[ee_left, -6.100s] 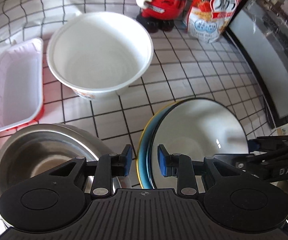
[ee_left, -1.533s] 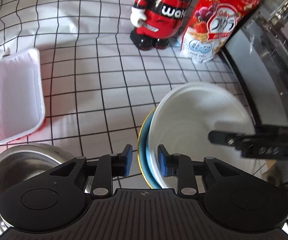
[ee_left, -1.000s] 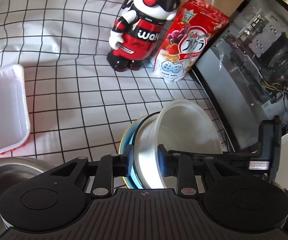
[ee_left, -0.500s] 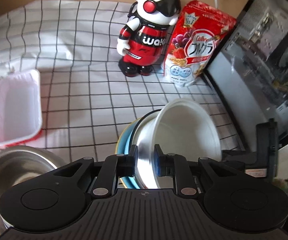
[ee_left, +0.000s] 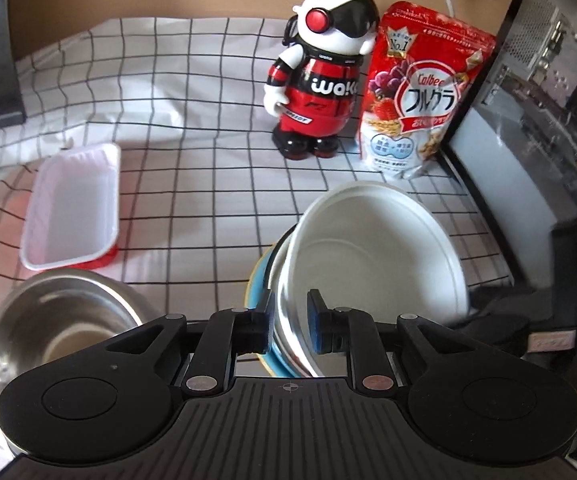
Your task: Organize plates and bowls
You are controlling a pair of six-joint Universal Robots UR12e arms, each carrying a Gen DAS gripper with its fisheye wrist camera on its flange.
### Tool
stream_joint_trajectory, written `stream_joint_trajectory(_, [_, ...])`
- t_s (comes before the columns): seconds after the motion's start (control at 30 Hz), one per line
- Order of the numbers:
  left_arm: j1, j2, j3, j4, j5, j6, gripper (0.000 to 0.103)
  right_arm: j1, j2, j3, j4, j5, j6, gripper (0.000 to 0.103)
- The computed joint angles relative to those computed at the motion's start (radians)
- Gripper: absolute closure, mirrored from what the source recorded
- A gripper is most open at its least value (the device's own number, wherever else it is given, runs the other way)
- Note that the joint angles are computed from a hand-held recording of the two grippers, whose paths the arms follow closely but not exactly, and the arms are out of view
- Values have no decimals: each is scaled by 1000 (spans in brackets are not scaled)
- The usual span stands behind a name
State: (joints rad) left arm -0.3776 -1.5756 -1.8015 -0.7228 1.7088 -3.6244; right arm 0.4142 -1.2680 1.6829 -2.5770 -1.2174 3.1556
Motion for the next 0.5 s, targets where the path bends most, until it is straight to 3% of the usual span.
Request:
stream_joint_trajectory(0.17, [2, 2, 19, -70, 19, -62, 82, 1, -7, 14, -134, -45, 24, 6])
stream_joint_trajectory(0.33, [45, 4, 30, -126, -109, -144, 80, -2, -4, -1, -137, -54, 12, 6])
stream_joint_trajectory(0.5, [46, -5, 54, -176, -85, -149, 77, -22, -7, -15, -77, 12, 42, 6])
